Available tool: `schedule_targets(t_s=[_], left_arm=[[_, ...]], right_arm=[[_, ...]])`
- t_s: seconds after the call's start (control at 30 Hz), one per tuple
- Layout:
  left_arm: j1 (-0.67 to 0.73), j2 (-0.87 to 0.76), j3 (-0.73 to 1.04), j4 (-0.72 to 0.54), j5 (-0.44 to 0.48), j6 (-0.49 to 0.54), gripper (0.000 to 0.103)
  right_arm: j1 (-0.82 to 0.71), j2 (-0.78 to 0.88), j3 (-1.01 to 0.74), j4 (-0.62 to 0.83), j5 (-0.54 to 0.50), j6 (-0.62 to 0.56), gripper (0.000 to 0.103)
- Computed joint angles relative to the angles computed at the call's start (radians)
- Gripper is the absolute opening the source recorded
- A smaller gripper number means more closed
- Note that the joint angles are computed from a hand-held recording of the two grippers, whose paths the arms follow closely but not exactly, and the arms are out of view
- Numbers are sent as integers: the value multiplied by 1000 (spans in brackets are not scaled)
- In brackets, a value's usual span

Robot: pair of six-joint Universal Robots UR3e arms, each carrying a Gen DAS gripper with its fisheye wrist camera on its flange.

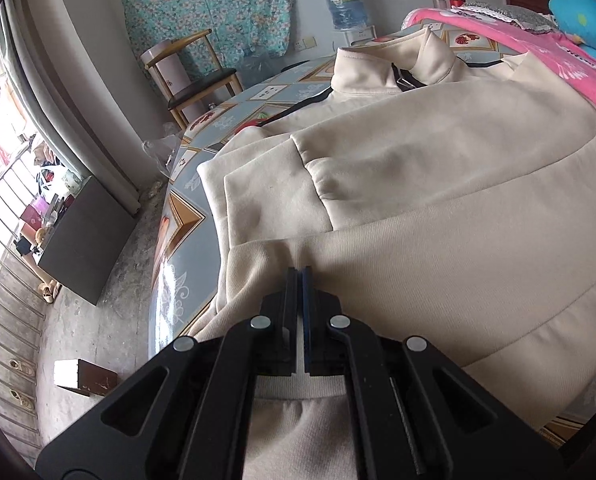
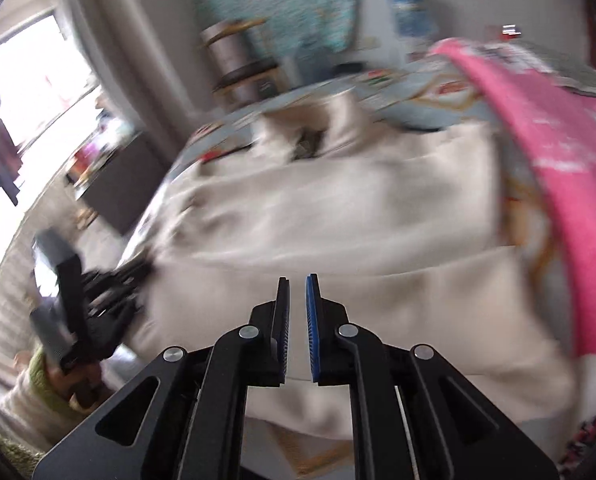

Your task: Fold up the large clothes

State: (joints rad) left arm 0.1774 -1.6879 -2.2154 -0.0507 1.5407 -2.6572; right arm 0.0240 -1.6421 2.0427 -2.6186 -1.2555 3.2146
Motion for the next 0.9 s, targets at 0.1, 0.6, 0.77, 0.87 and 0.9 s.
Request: schedule_targets(t_s=[0.1,0.6,0.77,0.87,0.9], left_arm=[[23,24,2,-43,-33,0,2],[295,369,58,-816,-595,177,5],[192,199,74,-662,-470,64,4],[194,210,71,-668,-459,48,3],[195,213,65,-662,-459,46,3]], right_arm=[[73,194,-97,-61,43,8,9],[103,365,-207,-55,57,-6,8],[74,249,-140,-53,21,8,9],[-17,67,-3,-50,75,-17,9],[-48,-21,47,-16,57,-42,9]])
